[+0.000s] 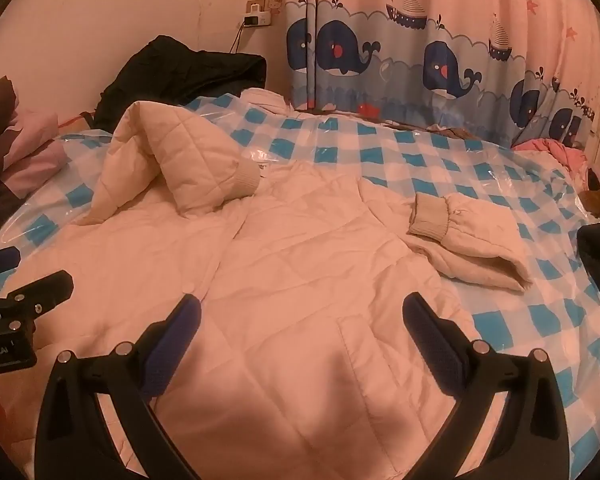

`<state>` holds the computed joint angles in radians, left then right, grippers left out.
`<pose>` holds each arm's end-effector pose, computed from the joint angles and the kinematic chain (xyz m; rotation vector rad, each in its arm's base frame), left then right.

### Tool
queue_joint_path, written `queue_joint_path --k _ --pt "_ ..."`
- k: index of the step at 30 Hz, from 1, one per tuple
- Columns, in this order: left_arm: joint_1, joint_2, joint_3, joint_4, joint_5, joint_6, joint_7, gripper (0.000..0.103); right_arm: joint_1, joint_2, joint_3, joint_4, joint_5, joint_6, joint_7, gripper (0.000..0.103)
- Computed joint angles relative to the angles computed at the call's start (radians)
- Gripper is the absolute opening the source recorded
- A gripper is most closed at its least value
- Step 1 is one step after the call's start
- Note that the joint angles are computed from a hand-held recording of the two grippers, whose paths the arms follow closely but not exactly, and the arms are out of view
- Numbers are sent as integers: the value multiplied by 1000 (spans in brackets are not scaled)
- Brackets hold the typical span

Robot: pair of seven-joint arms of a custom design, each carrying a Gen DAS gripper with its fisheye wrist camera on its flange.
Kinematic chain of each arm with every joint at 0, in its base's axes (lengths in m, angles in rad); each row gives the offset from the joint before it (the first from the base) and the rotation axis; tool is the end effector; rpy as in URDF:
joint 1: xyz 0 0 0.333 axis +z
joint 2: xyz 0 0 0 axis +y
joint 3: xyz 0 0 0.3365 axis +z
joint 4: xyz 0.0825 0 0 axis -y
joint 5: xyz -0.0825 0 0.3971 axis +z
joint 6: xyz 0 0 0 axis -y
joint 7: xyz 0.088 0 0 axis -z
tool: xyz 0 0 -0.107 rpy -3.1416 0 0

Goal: Fold large clothes

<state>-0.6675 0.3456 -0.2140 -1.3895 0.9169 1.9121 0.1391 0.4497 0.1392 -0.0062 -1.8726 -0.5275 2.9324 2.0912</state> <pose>0.5119 -0.4906 0.5763 -1.9359 1.3835 -0.5786 0.5799 0.3114 0.5573 -1.9012 1.2771 -0.7289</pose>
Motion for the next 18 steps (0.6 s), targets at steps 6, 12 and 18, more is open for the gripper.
queue_joint_path --k 6,12,18 --pt "25 -28 -6 -44 -24 32 -4 96 -2 6 0 2 1 5 -2 97" --pt "23 -3 -6 -15 -27 25 14 96 2 5 -2 1 12 5 -10 97" --pt "19 3 -2 -9 -35 26 15 96 3 5 -3 1 19 4 -15 97"
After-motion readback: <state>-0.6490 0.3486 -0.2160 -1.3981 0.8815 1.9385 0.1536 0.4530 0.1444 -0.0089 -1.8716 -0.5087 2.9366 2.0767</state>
